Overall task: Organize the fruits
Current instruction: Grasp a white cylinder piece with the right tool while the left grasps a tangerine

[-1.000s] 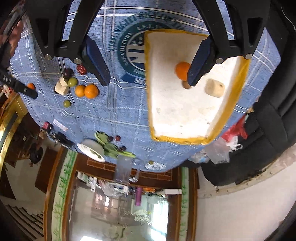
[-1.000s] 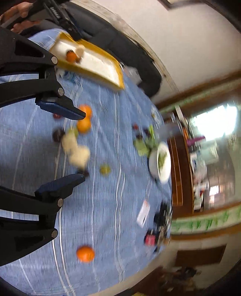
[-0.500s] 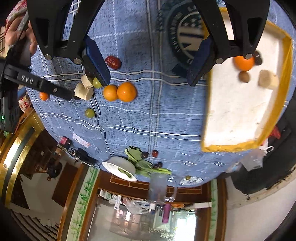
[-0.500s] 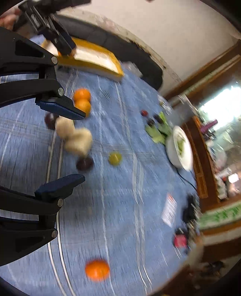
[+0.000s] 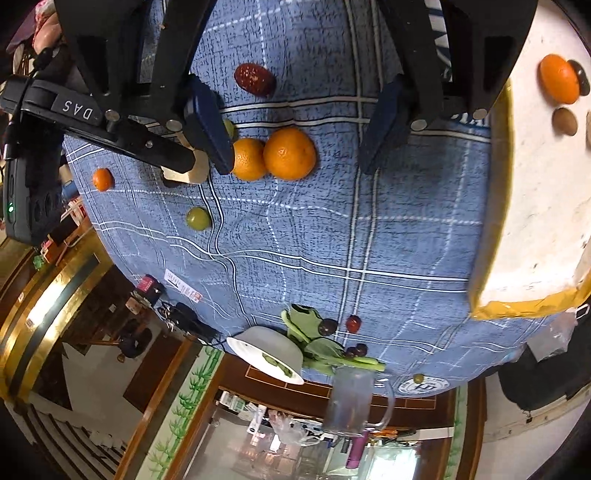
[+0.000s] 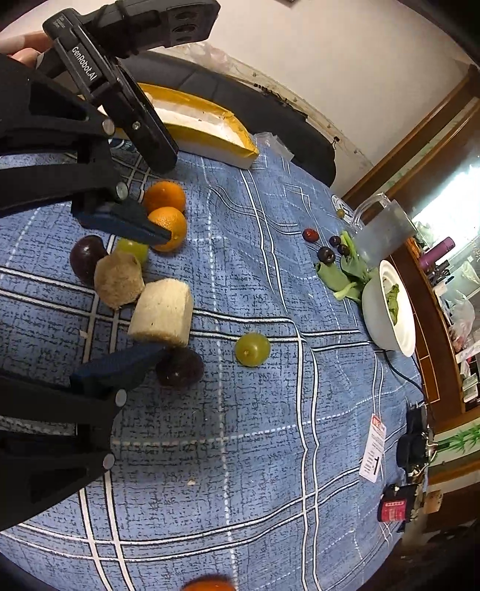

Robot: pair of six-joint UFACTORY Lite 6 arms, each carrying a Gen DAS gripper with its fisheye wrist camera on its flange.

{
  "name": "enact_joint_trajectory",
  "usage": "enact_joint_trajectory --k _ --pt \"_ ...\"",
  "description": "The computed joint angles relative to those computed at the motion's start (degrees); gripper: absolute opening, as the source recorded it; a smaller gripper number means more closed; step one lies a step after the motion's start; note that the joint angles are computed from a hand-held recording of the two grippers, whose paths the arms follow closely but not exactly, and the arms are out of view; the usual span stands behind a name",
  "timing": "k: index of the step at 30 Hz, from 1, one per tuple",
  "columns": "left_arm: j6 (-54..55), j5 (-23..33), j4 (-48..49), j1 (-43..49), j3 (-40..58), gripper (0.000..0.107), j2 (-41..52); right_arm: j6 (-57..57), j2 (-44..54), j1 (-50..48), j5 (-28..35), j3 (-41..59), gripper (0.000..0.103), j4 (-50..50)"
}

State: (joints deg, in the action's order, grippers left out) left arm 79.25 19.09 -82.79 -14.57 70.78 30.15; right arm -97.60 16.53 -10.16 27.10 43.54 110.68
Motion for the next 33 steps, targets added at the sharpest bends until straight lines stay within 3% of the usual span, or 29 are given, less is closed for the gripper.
enact_joint_trajectory --k 3,5,9,15,17,24,30,33 --pt "-0.4 0.8 1.2 -0.2 1.8 0.051 2.6 0.3 1.0 -1.5 1.1 0.3 0.036 -0.6" --pt "-1.3 1.5 2.6 -0.2 2.9 0.034 4.3 1.7 1.6 -2.9 2.9 0.6 0.035 -2.3" --pt "6.5 1.2 -3.7 -0.5 1.0 0.034 3.5 0.6 0.4 -3.1 2.6 -0.4 0.035 -2.1" --pt "4.1 -1.2 0.6 -3.9 4.1 0.036 6.8 -0.4 1.9 -2.1 2.3 0.5 0.035 -1.1" --pt "8.9 -3.8 -3.6 -5.1 2.7 0.036 6.0 -1.4 2.0 -2.0 2.4 0.4 0.035 0.0" --pt "17.9 -3.5 -13.4 -3.8 0.0 0.032 3.6 -4.7 1.3 -2.3 2.9 -0.9 0.028 3.2" --pt "36.8 -4.3 -31.9 -2.9 -9.4 0.032 -6.1 -9.0 -1.3 -2.3 3.5 -3.2 0.018 6.5" --pt "39.1 -2.7 -34.4 -0.5 -15.0 0.032 -11.9 -12.9 -2.3 -1.2 1.8 -4.2 0.017 10.4"
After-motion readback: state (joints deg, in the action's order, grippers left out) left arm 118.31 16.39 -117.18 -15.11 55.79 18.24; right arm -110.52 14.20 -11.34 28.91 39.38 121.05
